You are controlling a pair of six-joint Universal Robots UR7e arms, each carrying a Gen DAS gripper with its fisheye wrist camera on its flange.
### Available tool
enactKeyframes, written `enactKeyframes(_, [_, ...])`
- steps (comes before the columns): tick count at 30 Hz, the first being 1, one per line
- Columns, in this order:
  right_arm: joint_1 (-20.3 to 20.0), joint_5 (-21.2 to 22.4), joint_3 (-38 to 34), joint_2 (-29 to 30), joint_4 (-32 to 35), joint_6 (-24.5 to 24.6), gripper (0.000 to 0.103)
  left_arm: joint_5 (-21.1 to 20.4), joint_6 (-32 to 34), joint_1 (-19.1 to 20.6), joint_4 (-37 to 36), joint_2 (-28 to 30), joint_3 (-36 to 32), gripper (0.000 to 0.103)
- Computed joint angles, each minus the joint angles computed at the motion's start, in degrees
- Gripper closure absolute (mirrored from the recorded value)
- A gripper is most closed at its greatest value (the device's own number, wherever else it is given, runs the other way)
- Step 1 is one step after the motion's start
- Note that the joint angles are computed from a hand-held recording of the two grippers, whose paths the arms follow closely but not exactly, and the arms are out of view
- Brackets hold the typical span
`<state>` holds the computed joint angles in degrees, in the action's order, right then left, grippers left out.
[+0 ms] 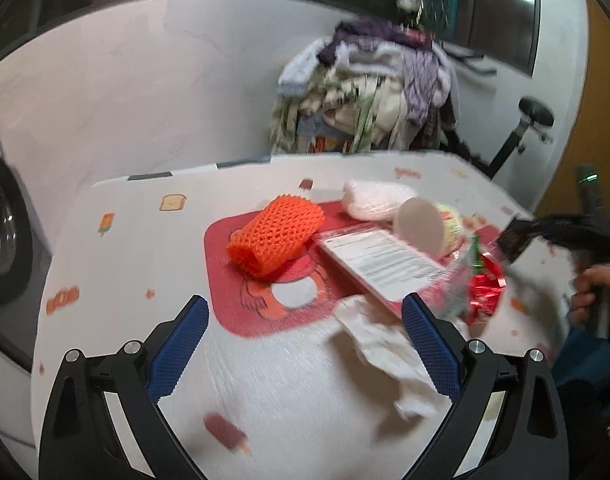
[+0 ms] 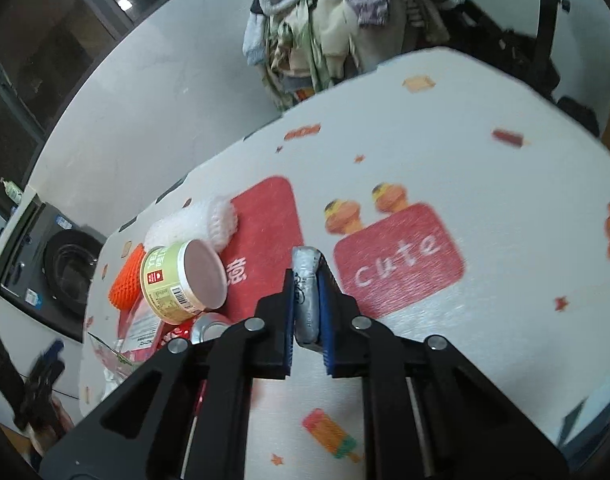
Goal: Collect trash
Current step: 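Grasp the grey crumpled wrapper with the right gripper, then grasp the orange mesh net with the left gripper while the right holds the grey wrapper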
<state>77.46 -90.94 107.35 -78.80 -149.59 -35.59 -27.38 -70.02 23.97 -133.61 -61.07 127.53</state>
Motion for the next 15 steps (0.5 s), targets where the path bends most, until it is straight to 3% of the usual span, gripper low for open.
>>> enactKeyframes(4, [-0.83,1.50,2.13,-2.10,-2.55,-3.34,0.089,-0.88,14.23,7.28,-10.56,1.40,-2.31,0.009])
enactKeyframes(6, [-1.58,2.38,3.10,-3.06,-3.51,-4.39,0.089,-1.41,19.25,10.77,-13.33,2.19,-4.07,0.015])
enactKeyframes(8, [-2.42,3.73,3.94,-3.86,-4.65,-5.06,0.089,-2.32,22.26,14.35,-13.52,3.13,-6.50,0.028])
enactKeyframes(11, [-3.35,5.01,4.63,-4.80,-5.59,-5.99,0.089,-2.36,24.35,17.59,-11.37,4.69,-9.53,0.031])
enactKeyframes(14, [-3.81,4.98,5.20,-5.52,-5.73,-7.23,0.089,-2.71,27.17,19.34,-13.80,6.24,-10.78,0.035])
enactKeyframes(15, [-3.85,4.66,5.35,-5.66,-5.71,-7.48,0.089,-3.48,27.34,19.88,-15.30,6.52,-10.67,0.046])
